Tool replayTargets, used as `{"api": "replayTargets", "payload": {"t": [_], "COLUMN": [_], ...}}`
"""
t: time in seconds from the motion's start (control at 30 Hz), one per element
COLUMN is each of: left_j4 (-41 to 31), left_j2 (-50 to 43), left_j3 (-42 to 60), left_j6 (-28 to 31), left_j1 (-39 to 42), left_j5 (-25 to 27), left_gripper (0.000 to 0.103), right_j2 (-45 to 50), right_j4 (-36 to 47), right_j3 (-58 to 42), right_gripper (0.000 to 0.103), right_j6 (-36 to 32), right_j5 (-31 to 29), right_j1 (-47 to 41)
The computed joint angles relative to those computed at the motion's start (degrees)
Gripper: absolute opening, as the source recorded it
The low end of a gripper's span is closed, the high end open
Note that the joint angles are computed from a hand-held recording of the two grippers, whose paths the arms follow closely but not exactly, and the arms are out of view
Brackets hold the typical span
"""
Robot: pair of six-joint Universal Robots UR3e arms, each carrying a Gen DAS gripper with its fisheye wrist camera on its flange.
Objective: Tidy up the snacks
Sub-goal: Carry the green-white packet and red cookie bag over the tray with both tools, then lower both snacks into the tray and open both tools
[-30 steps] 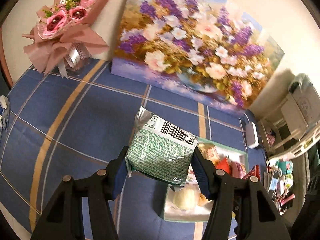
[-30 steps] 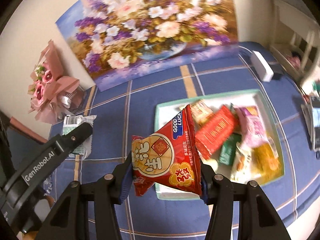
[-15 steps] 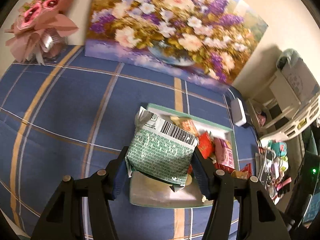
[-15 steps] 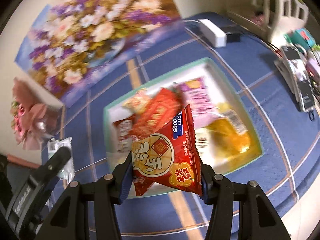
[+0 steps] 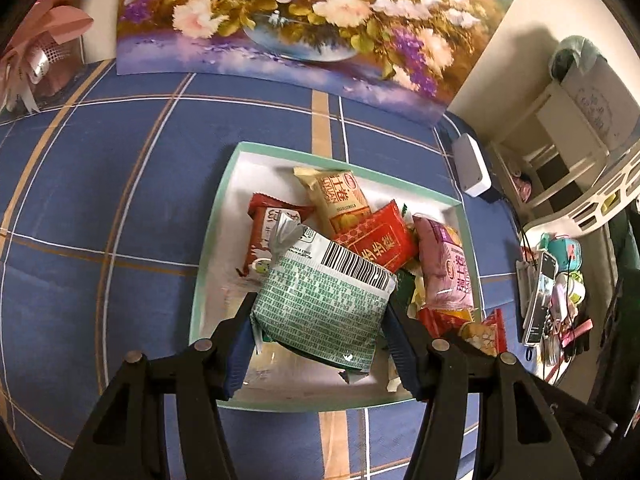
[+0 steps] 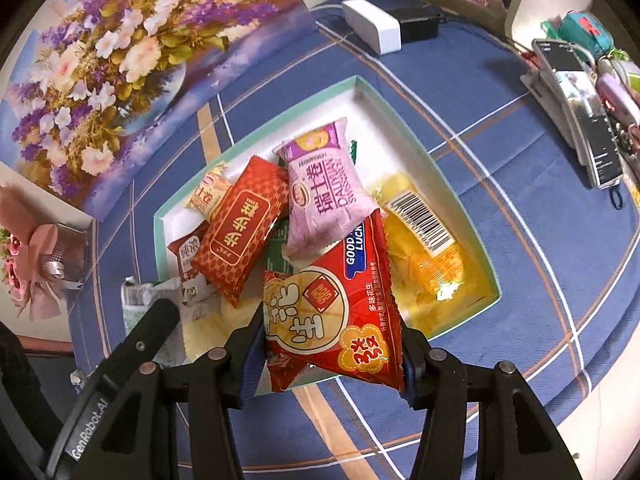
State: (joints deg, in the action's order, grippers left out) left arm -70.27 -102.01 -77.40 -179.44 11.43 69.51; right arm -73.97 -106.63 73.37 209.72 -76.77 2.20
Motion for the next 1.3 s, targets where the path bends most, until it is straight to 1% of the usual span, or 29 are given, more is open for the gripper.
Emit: {"api": "replayTargets", "payload": {"t": [0.27, 0.5, 0.73, 0.97, 1.07, 1.1, 1.2, 1.23, 1.27, 1.3], "left_j4": [0.2, -0.3, -1.7, -3.5, -4.2, -4.5, -4.7, -4.8, -4.9, -4.8], "left_j2": [-2.3, -4.1, -4.2, -3.6, -3.2, -3.2, -2.8, -2.9, -2.8, -2.7], "left_j3": [1.3, 2.2, 3.3, 4.9, 5.8, 6.2, 6.6, 7.1, 7.2, 7.3], "left_j6": [-0.4, -1.1, -1.3, -1.4, -1.8, -2.0, -2.2, -2.4, -2.5, -2.7], "left_j1": [0.1, 0.0, 0.3, 0.8, 0.8, 0.8, 1.0, 1.0, 0.9, 0.8], "left_j5": [-0.4, -0.9, -1.4, -2.4, -1.4, -1.1, -0.2, 0.5, 1.3, 2.5], "left_gripper": [0.062, 0.062, 0.066, 0.066, 0.066, 0.066, 0.067, 0.067, 0.071, 0.073], "right_j2": [2.0, 3.8, 4.0, 4.2, 4.3, 4.4, 4.6, 4.7, 4.8, 4.9], "right_j4": [0.1, 1.4, 1.8, 2.3, 2.4, 2.6, 2.9, 3.1, 3.2, 3.5], "right_j3": [-1.1, -3.7, -4.5, -5.2, -5.6, -5.8, -6.1, -6.2, -6.3, -6.6], "right_gripper": [0.057, 0.057, 0.057, 0.058, 0.063, 0.066, 0.068, 0.07, 0.072, 0.076], "right_j6": [-0.6, -1.1, -1.1, -1.4, -1.4, -1.3, -1.4, -1.5, -1.5, -1.5], "right_j5": [0.2, -0.7, -0.9, -1.1, -1.4, -1.7, -2.0, -2.1, -2.2, -2.5], "right_j1": [0.3, 0.9, 1.1, 1.5, 1.7, 1.7, 1.7, 1.7, 1.7, 1.8]}}
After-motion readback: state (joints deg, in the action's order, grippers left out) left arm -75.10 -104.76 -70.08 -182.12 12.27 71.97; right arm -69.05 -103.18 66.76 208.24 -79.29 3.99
